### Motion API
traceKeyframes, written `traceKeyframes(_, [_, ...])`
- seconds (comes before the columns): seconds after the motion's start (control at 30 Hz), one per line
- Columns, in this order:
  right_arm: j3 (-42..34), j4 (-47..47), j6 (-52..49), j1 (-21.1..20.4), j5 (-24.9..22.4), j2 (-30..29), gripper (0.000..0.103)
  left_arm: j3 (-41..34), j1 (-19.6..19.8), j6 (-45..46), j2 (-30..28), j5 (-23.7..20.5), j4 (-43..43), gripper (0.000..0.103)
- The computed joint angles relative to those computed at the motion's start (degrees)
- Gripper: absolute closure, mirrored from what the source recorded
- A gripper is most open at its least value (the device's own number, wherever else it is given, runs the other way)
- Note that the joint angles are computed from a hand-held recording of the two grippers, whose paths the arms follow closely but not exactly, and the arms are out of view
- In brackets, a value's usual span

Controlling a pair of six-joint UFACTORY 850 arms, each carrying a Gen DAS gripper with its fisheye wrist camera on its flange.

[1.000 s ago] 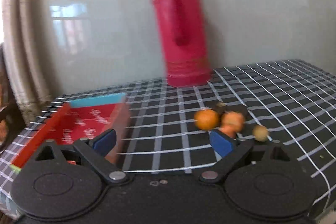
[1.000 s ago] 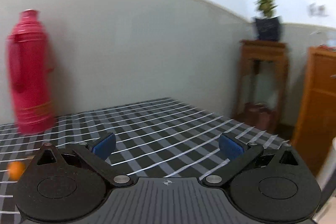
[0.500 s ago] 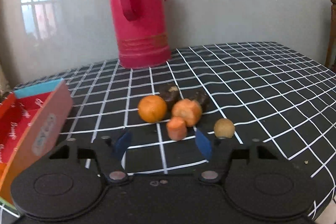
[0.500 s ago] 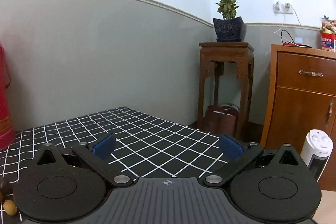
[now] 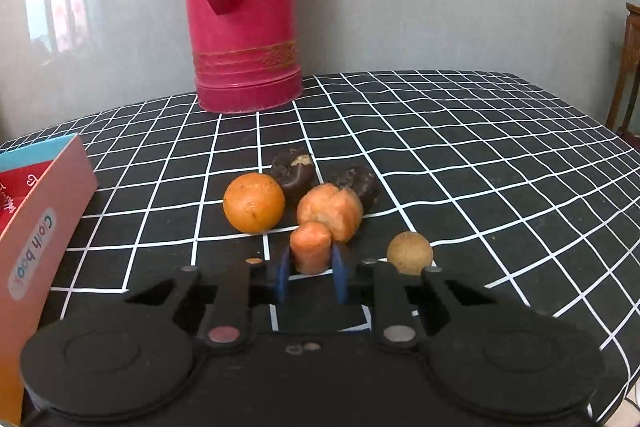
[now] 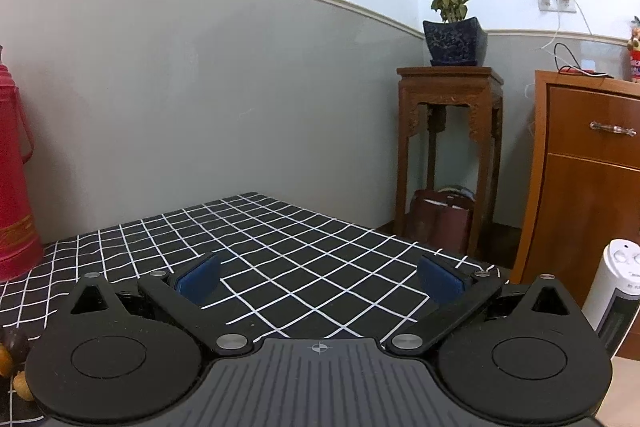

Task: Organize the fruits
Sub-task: 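Reach the left tool to another carrot piece and close on it, then carry the carrot piece with the left tool into the box and open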

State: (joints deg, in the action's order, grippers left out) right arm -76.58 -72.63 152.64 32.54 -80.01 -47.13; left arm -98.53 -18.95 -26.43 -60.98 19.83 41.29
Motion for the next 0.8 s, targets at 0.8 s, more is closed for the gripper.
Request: traceKeyframes(0.8, [-4.45,-4.93,-2.22,0.41,6.41,-1.73,0.0,9.86,2.67,37.89,6.55,11.24,-43.29,0.09])
